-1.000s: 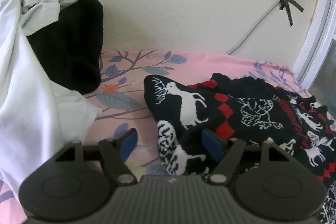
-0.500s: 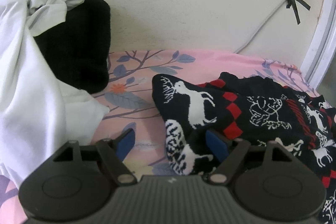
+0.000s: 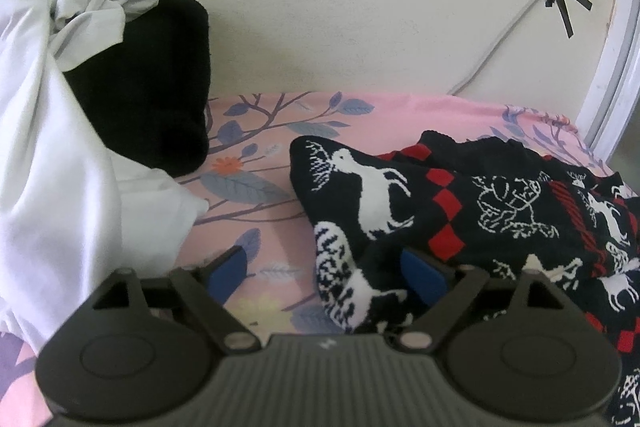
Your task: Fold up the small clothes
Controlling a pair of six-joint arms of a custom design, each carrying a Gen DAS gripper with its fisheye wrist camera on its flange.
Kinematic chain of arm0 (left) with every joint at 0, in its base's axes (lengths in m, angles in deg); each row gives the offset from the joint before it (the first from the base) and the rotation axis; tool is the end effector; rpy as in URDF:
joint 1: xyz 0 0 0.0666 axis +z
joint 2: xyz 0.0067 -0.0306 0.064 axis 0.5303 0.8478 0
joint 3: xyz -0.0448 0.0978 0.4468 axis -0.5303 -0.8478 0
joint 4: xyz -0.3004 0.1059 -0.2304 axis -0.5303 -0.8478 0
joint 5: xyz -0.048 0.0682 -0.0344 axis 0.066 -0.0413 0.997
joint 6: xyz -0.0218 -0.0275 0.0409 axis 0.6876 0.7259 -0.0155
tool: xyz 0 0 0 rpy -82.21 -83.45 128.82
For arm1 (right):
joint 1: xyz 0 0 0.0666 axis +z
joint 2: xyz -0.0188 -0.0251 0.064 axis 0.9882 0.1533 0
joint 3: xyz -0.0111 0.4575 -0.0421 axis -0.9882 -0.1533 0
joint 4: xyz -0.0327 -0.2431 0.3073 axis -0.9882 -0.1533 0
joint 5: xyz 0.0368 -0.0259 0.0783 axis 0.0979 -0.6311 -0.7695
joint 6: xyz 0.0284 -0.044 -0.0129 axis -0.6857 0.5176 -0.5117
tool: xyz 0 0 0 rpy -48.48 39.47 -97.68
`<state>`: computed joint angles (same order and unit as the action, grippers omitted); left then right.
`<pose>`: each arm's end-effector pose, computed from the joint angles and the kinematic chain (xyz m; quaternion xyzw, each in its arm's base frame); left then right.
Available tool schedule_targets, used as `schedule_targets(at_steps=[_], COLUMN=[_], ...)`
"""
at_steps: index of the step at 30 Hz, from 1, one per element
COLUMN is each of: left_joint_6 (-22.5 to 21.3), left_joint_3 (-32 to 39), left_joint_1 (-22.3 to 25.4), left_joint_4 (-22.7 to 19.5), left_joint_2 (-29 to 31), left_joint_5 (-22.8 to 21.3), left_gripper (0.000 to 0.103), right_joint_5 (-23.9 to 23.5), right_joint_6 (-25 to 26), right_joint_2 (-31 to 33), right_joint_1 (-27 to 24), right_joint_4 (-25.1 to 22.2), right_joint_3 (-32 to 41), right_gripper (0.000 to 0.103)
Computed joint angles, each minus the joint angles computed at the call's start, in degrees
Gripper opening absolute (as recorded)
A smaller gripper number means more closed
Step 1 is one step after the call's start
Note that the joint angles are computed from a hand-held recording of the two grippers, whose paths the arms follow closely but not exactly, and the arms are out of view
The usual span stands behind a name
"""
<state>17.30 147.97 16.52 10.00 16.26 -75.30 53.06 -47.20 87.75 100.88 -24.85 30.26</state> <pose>0.5003 -0.1413 0.4315 0.0838 0.9121 -0.1017 0.3883 0.4056 0.1341 0.4757 0.1485 0.8961 0.0539 0.4147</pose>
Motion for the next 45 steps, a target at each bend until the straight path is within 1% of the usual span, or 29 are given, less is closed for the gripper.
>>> schedule_targets(at_steps=[3,5,6,7,8,10,12,14,18,21,23,26,28,29,31,32,33,35,36,37,38,39,40,41,42,43,44,45], left_joint_6=[-0.6,-0.7,-0.7,-0.8,-0.8,-0.8,-1.0,-1.6,-3.5,-3.5,-3.5,-2.7,-1.1,0.4,2.3,2.6,2.4,0.3,-1.0,-2.6,-3.8,-4.6,-5.1,-5.2,-5.4,-5.3,-4.9,-4.9], left_joint_3=[0.3,0.4,0.4,0.4,0.3,0.0,0.0,0.4,1.2,1.2,1.1,0.6,-0.1,-0.4,-0.8,-2.1,-3.6,-7.4,-9.4,-11.9,-13.3,-14.8,-15.6,-16.5,-16.7,-16.8,-17.1,-17.3], left_joint_1=[-0.2,0.0,0.1,0.1,0.4,1.2,1.9,1.9,0.8,0.9,0.9,1.4,2.0,2.7,4.0,4.7,5.2,6.4,6.9,7.5,8.1,8.9,9.5,10.1,10.8,11.3,11.3,10.9], left_joint_4=[-0.4,-0.6,-0.6,-0.6,-0.5,-0.3,-0.6,-1.1,-2.1,-2.1,-2.0,-1.3,-0.3,0.1,-1.0,-1.7,-2.3,-3.7,-4.4,-5.6,-7.3,-9.4,-11.2,-13.4,-16.3,-18.9,-21.1,-22.4], left_joint_2=[0.2,0.2,0.2,0.2,0.1,-0.1,-0.2,0.1,0.7,0.8,0.8,0.4,-0.2,-0.5,-1.3,-2.9,-4.7,-9.1,-11.5,-14.8,-17.2,-19.9,-21.8,-24.1,-25.4,-26.2,-27.3,-28.4], left_joint_5=[-0.1,0.6,0.9,1.1,1.8,4.2,6.5,7.2,5.1,5.4,5.4,6.6,7.6,8.6,9.9,10.3,10.9,13.7,14.9,16.4,17.9,20.3,22.3,24.2,26.6,28.7,29.8,29.5], left_gripper=[0.091,0.092,0.092,0.093,0.093,0.093,0.095,0.100,0.101,0.101,0.101,0.101,0.101,0.101,0.101,0.101,0.101,0.101,0.101,0.101,0.101,0.101,0.101,0.101,0.101,0.099,0.099,0.098], right_joint_5=[1.8,2.5,3.1,4.6,5.7,8.0,7.8,7.8,8.7,9.9,9.8,8.7,8.2,7.9,7.0,5.6,2.3,-2.0,-5.2,-8.9,-10.7,-14.1,-14.8,-16.7,-16.0,-13.9,-12.8,-10.7], right_joint_6=[1.2,0.1,0.0,0.2,0.5,0.3,-0.3,-0.7,-1.0,-0.6,-0.5,-1.7,-3.6,-4.5,-7.4,-8.9,-10.4,-11.8,-11.9,-11.9,-12.1,-13.3,-14.3,-15.7,-16.9,-18.4,-19.7,-21.4], right_joint_2=[0.0,0.2,0.3,0.9,1.3,2.0,2.0,1.9,1.8,1.9,1.7,1.0,0.0,-0.6,-2.3,-3.2,-4.5,-8.0,-10.3,-13.4,-15.7,-18.7,-21.3,-23.8,-26.5,-28.8,-30.6,-32.1], right_joint_1=[0.8,1.0,1.2,1.8,2.0,2.6,2.3,2.2,2.3,2.8,2.8,2.0,1.4,1.2,0.5,0.2,-0.5,-0.7,-0.8,-0.7,-0.1,0.5,1.9,3.3,6.3,9.8,12.8,16.3], right_joint_4=[0.4,-0.2,-0.8,-2.0,-2.8,-4.6,-4.7,-4.5,-4.4,-4.6,-4.3,-2.8,-1.2,-0.1,2.3,3.4,4.3,7.1,8.9,10.4,11.2,11.2,11.5,10.8,9.9,9.5,9.1,8.0], right_joint_3=[-0.2,0.0,0.3,1.0,1.5,2.5,2.4,2.3,2.2,2.3,2.2,1.2,0.0,-0.7,-2.6,-3.6,-4.8,-8.0,-10.2,-12.8,-14.5,-16.5,-18.0,-19.4,-20.7,-21.7,-22.4,-22.7], right_gripper=[0.056,0.062,0.063,0.066,0.071,0.075,0.075,0.075,0.075,0.075,0.075,0.075,0.074,0.073,0.071,0.072,0.071,0.069,0.067,0.064,0.063,0.061,0.056,0.048,0.048,0.047,0.046,0.045])
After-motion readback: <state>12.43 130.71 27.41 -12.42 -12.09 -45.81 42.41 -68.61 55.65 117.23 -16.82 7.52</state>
